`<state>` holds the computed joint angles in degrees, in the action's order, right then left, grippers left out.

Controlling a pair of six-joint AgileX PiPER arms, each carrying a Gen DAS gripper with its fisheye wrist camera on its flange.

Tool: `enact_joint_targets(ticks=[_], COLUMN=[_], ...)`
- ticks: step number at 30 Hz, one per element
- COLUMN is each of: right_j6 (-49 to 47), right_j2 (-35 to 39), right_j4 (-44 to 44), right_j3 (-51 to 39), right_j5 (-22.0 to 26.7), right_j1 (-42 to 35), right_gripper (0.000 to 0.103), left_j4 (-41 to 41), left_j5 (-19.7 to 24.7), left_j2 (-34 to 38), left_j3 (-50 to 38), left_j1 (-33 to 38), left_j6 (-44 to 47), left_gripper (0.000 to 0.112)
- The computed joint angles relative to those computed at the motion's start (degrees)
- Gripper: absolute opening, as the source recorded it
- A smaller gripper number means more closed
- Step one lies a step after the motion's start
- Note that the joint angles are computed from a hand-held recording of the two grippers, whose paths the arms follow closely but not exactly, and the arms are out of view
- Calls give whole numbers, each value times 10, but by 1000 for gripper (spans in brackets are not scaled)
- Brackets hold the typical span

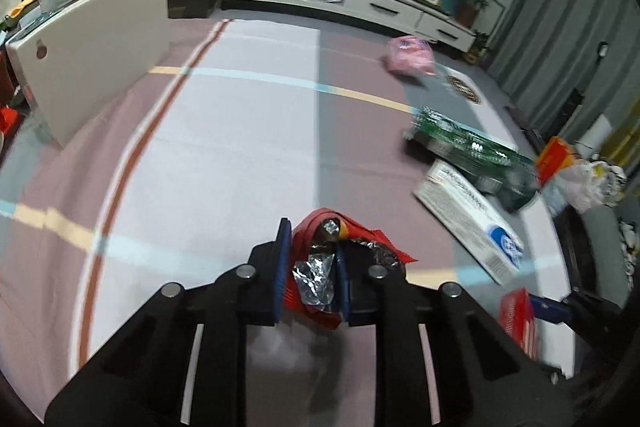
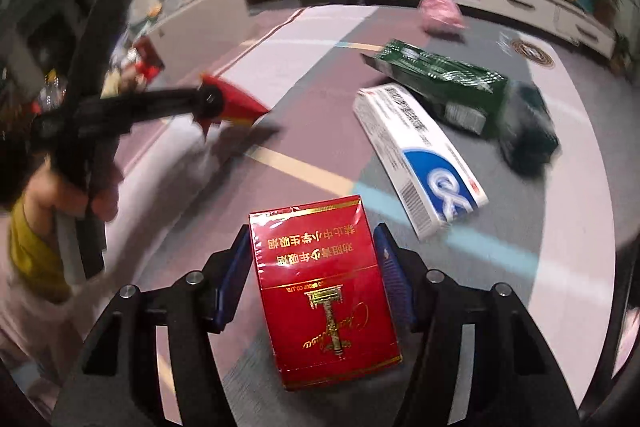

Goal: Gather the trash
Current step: 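Carry the red bag and red box over the black bin and open both tools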

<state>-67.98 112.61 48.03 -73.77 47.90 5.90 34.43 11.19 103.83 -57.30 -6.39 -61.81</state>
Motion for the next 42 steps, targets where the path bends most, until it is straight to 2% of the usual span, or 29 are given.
enact_joint_targets(ticks=[4, 9, 15, 20, 35, 38, 42], right_j6=[-4, -21, -20, -38, -39, -25, 18], right_j2=[-28, -56, -71, -79, -17, 3, 41], right_j4=[30, 55, 70, 87, 124, 128, 132], right_j3=[37, 75, 77, 74, -9, -38, -93], right_j5=[19, 37, 55, 72, 101, 102, 104], right_j1=[-58, -133, -205, -259, -388, -407, -431], right_gripper=[61, 61, 61, 61, 61, 61, 61], left_j4=[14, 60, 23, -18, -118, -161, -242], left_j5=[-3, 28, 67, 97, 199, 220, 278], left_j2=[-42, -74, -64, -39, 105, 154, 244], left_j3=[40, 55, 21, -43, -339, -423, -581], left_j1=[-52, -142, -215, -252, -311, -315, -318], left_j6=[-34, -108, -87, -34, 152, 209, 298], left_gripper=[21, 21, 22, 22, 23, 25, 25])
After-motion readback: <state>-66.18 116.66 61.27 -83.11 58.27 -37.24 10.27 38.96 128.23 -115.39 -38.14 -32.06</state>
